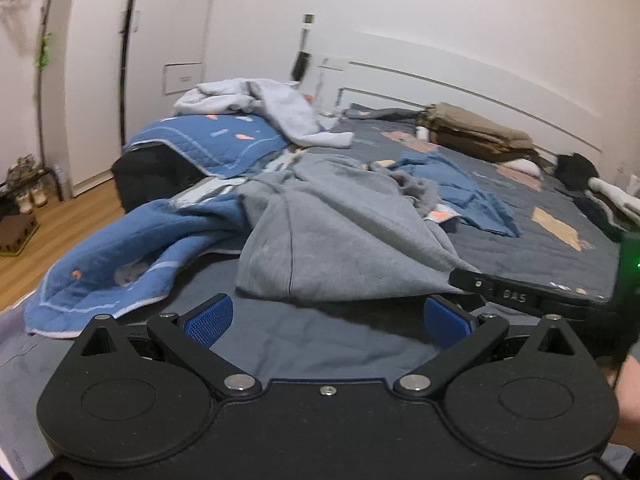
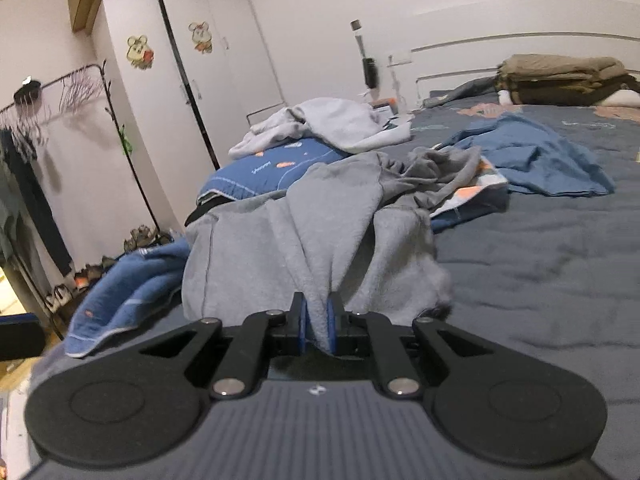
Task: Fold clothes
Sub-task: 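Grasp the grey sweatshirt hem with the right gripper while the left tool approaches, then grasp the grey sweatshirt fabric with the left gripper while the right holds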
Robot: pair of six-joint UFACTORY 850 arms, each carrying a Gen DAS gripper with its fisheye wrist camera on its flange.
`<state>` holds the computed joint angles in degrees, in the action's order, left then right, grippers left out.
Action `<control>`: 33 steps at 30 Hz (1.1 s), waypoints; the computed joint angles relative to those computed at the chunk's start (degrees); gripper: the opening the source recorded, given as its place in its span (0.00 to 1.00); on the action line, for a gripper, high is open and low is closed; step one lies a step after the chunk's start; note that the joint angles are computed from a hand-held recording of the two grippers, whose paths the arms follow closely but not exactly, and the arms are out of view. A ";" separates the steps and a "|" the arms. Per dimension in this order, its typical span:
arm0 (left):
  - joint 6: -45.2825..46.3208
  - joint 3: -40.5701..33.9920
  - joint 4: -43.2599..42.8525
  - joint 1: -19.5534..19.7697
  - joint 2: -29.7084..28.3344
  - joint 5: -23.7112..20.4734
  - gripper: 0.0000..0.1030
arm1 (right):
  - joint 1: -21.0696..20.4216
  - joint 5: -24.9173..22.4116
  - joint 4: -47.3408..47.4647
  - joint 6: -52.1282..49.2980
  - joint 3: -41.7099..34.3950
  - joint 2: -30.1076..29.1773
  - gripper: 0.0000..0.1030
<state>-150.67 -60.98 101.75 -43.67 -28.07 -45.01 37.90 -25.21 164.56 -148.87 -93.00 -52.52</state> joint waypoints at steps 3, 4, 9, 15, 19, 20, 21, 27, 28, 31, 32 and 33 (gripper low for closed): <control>0.42 -1.02 2.34 -0.01 -0.31 2.78 1.00 | -0.25 -1.95 2.21 -0.83 5.73 3.97 0.09; -0.47 -1.21 3.60 0.08 -0.33 4.06 1.00 | -0.44 -2.65 2.66 -0.83 7.84 5.32 0.09; -6.07 -1.27 11.81 0.03 -0.94 6.60 0.99 | -1.24 -5.38 7.10 -3.16 18.79 12.41 0.09; -4.52 -2.46 12.77 -0.39 -2.68 9.40 0.99 | -1.97 -8.55 12.96 -3.36 30.75 19.97 0.09; -1.01 -3.47 11.46 -1.88 -3.68 9.19 0.97 | -2.18 -11.47 12.95 1.66 37.84 23.63 0.09; 0.43 -3.82 10.66 -2.45 -3.92 8.80 0.97 | -2.16 -12.00 13.25 1.93 39.13 24.35 0.09; 2.15 -4.19 9.35 -2.98 -4.18 8.15 0.98 | -2.16 -12.35 13.42 2.18 40.25 25.04 0.09; 1.97 -3.66 11.50 -4.65 -4.59 7.38 0.98 | -3.12 -14.59 11.79 4.38 45.19 28.83 0.09; 1.54 -3.51 11.98 -4.78 -4.74 7.39 0.98 | -3.44 -14.70 11.38 4.49 45.91 29.45 0.09; 2.45 -3.63 12.00 -5.20 -5.57 7.27 0.98 | -4.34 -15.01 10.03 4.95 48.08 31.06 0.09; 3.51 -3.87 11.60 -5.41 -6.00 7.03 0.98 | -4.70 -15.01 9.42 5.13 48.71 31.50 0.09; 4.02 -4.05 11.59 -5.45 -6.37 7.46 0.97 | -5.03 -14.91 8.77 5.35 49.25 31.87 0.09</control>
